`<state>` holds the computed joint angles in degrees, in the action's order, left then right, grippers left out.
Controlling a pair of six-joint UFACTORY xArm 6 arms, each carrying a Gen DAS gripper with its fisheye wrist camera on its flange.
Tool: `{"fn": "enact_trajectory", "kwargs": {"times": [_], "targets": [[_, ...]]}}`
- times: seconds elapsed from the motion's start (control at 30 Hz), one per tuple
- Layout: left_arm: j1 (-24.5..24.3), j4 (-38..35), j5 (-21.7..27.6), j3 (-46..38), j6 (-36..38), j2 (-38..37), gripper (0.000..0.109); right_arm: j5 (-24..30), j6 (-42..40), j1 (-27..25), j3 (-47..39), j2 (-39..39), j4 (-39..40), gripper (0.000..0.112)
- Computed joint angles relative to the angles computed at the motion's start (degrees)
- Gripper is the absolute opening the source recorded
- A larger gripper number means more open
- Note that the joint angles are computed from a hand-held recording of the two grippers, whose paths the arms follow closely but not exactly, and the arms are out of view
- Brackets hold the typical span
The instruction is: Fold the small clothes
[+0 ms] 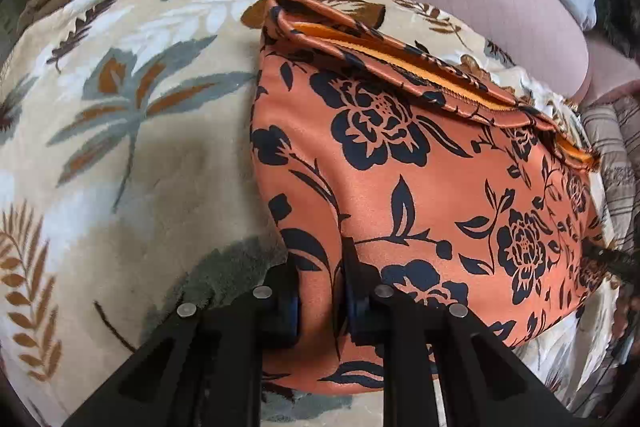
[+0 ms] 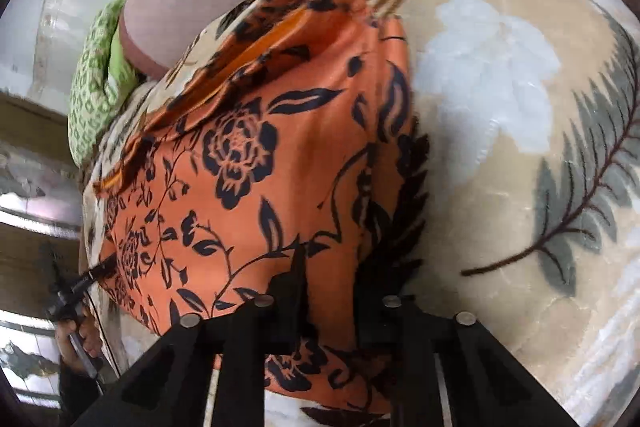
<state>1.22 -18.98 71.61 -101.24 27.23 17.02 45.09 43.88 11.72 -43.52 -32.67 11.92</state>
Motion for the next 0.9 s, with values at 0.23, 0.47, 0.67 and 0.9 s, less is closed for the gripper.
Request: {"fn": "enact_trajectory", "kwargs": {"times": [0.23, 0.47, 0.67, 0.9], "targets": [[1.2, -3.2, 7.8, -12.7, -1.2, 3.4, 0.016, -3.9, 3.4, 0.2, -1.8, -4.5, 1.9, 0.015], [6.7, -7.9, 10.5, -7.9, 5.7, -7.4, 0.016, 2.6, 12.2, 7.8, -6.8, -10.0, -7.7, 0.015], [16.1, -7.8, 13.1, 15.1, 14.0, -22.4, 0.017, 6.8, 32.4, 25.0, 5.1, -22.9, -17.6, 0.015], [17.7, -4.8, 10.3, 22.1, 11.3, -21.3, 0.036, 6.0, 50.9, 31.0, 19.8, -33.4, -22.3, 0.063]]}}
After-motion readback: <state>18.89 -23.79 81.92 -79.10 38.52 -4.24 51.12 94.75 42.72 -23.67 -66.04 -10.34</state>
